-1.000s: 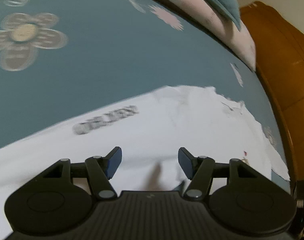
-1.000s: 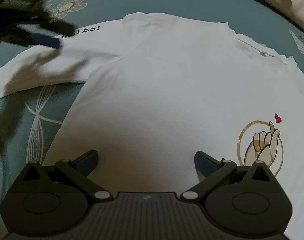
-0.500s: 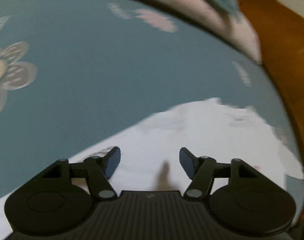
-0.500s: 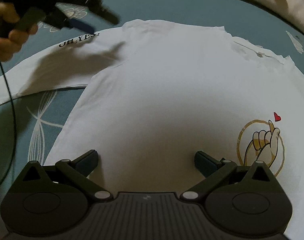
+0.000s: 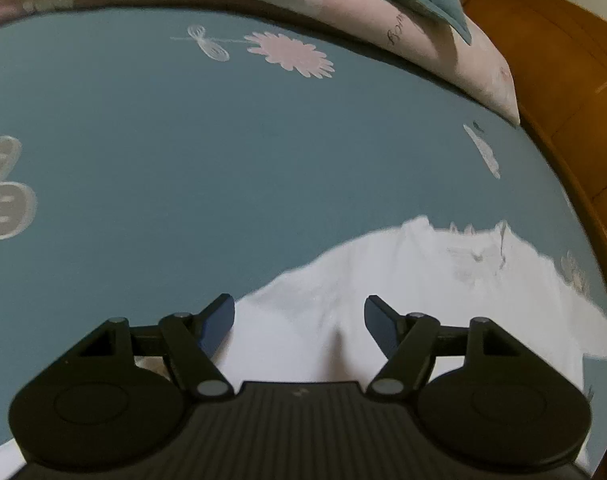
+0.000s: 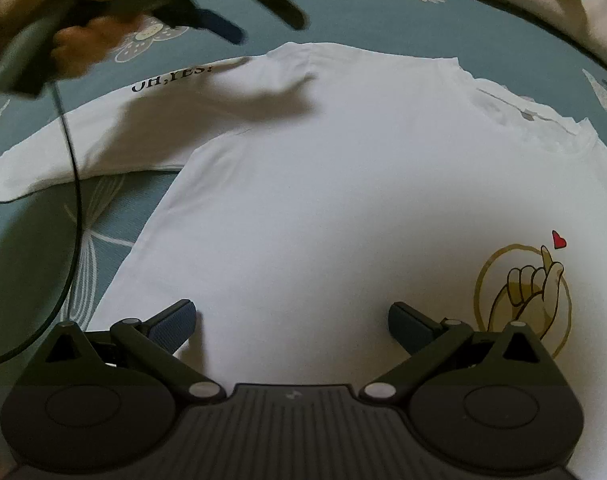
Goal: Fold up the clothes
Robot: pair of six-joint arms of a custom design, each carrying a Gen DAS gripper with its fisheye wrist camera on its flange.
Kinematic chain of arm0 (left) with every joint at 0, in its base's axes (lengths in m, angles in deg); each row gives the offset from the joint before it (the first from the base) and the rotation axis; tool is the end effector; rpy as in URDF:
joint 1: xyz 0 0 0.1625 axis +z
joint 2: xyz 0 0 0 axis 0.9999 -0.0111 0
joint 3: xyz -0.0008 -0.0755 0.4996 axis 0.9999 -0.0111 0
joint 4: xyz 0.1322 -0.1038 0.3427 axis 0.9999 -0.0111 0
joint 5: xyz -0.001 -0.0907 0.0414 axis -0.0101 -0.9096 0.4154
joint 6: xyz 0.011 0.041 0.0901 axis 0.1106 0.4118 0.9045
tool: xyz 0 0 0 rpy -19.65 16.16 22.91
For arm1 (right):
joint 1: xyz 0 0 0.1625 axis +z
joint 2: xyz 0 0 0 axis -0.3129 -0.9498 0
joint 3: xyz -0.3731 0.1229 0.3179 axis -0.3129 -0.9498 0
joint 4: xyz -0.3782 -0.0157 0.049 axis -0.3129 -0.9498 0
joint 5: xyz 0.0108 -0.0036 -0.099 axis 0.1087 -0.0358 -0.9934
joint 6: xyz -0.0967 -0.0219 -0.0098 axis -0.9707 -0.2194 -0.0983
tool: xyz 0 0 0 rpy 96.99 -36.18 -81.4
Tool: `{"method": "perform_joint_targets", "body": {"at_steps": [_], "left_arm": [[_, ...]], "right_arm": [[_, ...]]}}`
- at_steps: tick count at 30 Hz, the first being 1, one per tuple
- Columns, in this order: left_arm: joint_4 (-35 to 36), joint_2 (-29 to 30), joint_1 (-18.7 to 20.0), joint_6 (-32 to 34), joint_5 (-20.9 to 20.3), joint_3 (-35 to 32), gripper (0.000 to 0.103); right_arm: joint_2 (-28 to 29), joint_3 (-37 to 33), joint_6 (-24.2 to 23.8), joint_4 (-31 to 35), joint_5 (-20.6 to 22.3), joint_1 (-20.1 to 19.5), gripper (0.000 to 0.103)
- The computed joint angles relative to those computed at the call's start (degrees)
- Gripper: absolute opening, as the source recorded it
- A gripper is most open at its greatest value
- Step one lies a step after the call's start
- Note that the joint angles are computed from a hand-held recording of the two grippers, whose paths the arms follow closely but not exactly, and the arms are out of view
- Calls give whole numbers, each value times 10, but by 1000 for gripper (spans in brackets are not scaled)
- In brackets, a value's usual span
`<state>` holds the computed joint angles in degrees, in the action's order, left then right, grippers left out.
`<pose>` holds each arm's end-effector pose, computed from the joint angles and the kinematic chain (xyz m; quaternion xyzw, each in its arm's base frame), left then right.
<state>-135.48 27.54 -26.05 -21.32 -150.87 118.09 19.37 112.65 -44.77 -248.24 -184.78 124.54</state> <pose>-0.0824 -0.5477 0.1659 0.2525 0.9391 -0.1558 0.1734 0.1835 -0.3593 -0.0066 0.1769 -0.9228 0.1743 0.2944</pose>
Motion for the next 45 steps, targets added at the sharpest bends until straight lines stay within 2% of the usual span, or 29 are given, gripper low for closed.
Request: {"method": "perform_joint_targets", "body": {"at_steps": [5,8,12,13,16,21,23,27,33,38,41,45], "left_arm": [[-44,-42,-36,9,125,112,72],[-43,-57,-40,-7,175,162,72],[-82,-72,-35,-12,199,207,79],[-65,-80,-37,-31,205,207,79],[-21,-97,-45,-72,195,195,77],[-110,-51,-64,8,116,184,79],[-132,-24,-66,30,102,178,79],[-153,22,-74,47,124,180,79],[-156,31,-84,80,165,210,82],[-77,-14,-107,24,180,214,82],[-60,-34,-122,-12,145,214,82],[-61,-11,-143,-43,93,208,82]], "right_arm": [[-10,-1,-4,18,9,-6,103],[-5,2,-22,7,10,-7,103],[2,3,-49,-1,3,-4,103],[3,3,-53,-1,2,-3,103],[0,-2,-47,12,-5,1,103],[-5,-14,-27,42,-19,8,103],[-5,-17,-22,48,-22,9,103],[-5,-13,-20,42,-21,9,103],[1,-3,-20,21,-21,9,103],[-37,7,22,71,-17,4,103],[-58,27,38,66,-30,0,103],[-67,62,52,16,-88,-5,103]]}}
